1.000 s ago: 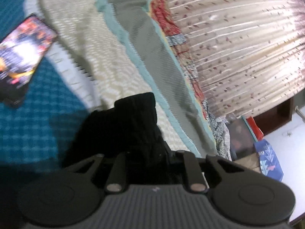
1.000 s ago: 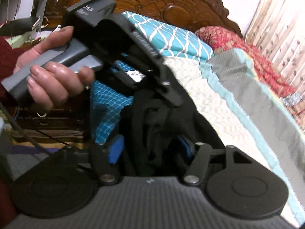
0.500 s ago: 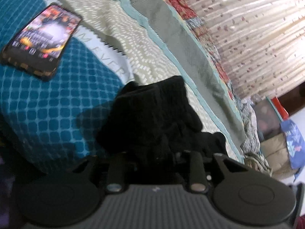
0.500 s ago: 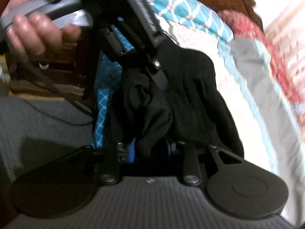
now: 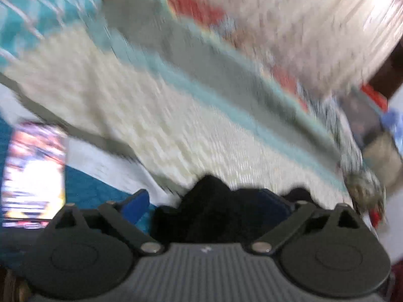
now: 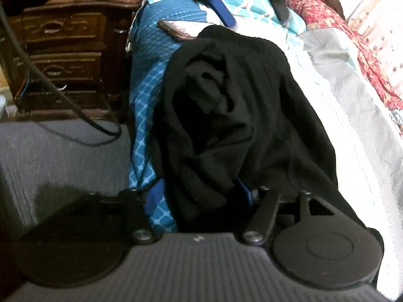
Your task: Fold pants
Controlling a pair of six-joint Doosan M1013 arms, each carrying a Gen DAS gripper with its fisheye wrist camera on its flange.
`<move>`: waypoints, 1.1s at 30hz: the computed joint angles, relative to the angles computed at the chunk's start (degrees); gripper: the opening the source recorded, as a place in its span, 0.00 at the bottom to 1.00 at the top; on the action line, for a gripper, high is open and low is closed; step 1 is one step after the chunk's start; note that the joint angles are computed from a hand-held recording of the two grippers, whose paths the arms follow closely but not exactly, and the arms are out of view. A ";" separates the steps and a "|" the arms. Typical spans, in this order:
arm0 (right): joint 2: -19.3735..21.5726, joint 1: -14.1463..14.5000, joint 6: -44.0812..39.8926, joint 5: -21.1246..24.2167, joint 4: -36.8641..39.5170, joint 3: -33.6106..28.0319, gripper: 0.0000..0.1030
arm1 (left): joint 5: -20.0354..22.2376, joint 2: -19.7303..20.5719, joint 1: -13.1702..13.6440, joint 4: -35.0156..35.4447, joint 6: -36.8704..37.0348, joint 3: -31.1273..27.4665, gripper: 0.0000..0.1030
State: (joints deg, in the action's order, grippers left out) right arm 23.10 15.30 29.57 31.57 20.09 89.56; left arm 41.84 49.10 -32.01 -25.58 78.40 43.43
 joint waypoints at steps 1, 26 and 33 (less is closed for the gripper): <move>0.22 0.02 -0.34 -0.18 -0.55 -0.31 0.64 | 6.68 3.25 0.23 -1.12 -0.28 -5.67 0.95; -0.10 -4.42 2.83 1.53 17.60 -2.59 0.57 | -12.49 -3.28 -3.32 38.68 -33.32 6.74 0.74; 0.70 -5.10 4.96 -0.29 27.92 -2.85 0.26 | -20.48 -5.04 -2.93 13.09 -11.47 8.21 0.49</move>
State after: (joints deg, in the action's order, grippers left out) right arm 23.80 10.20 34.54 31.28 48.01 86.70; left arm 21.36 44.06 -34.94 -12.49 66.93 51.63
